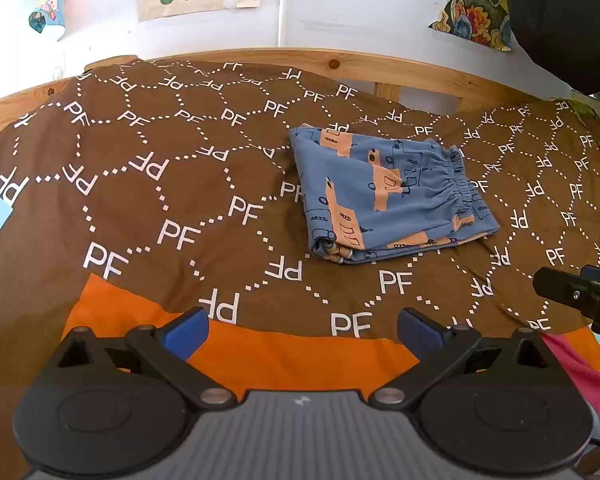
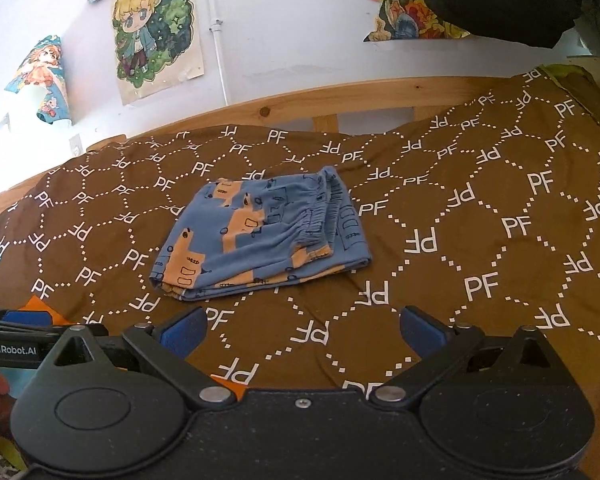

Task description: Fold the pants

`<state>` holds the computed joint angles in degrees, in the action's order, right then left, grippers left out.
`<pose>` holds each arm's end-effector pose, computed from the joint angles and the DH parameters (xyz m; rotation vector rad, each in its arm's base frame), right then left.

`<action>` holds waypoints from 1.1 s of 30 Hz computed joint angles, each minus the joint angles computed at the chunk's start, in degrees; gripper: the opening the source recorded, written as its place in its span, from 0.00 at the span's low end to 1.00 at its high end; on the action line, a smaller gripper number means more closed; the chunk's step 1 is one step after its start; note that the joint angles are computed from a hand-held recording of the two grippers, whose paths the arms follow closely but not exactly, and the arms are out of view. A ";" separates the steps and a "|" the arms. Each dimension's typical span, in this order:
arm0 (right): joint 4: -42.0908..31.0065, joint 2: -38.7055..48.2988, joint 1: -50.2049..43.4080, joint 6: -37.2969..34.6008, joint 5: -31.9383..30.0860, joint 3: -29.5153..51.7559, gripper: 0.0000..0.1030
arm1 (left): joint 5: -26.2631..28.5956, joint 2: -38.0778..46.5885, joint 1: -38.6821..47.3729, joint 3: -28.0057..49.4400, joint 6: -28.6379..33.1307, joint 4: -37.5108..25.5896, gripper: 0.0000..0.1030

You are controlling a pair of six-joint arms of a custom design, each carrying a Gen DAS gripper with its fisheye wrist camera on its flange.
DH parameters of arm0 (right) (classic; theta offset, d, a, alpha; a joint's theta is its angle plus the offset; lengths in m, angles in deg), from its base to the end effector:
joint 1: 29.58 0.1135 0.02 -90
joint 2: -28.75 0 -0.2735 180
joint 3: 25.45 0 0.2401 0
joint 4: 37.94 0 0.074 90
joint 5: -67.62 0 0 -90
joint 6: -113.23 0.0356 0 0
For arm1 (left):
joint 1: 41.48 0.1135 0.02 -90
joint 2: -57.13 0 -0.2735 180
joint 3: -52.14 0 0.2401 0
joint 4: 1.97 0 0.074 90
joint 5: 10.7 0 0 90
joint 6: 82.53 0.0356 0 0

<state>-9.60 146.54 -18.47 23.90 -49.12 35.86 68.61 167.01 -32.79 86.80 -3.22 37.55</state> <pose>0.3633 0.0877 0.1054 -0.4746 2.0038 0.6074 0.2587 0.0462 0.0750 -0.4711 2.1361 0.1848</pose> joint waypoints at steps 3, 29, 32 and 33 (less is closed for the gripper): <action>0.05 0.04 0.04 -0.08 0.04 -0.02 0.99 | 0.01 -0.07 0.00 0.04 -0.02 -0.15 1.00; 0.28 -0.36 0.37 -1.60 0.60 -0.48 0.99 | 0.77 -2.75 0.53 1.11 -0.76 -6.08 1.00; 0.31 -0.35 0.39 -1.65 0.60 -0.49 0.99 | 0.30 -2.95 0.23 1.17 -0.43 -6.29 1.00; 0.29 -0.36 0.41 -1.64 0.60 -0.48 0.99 | 0.25 -2.96 0.18 1.23 -0.39 -6.41 1.00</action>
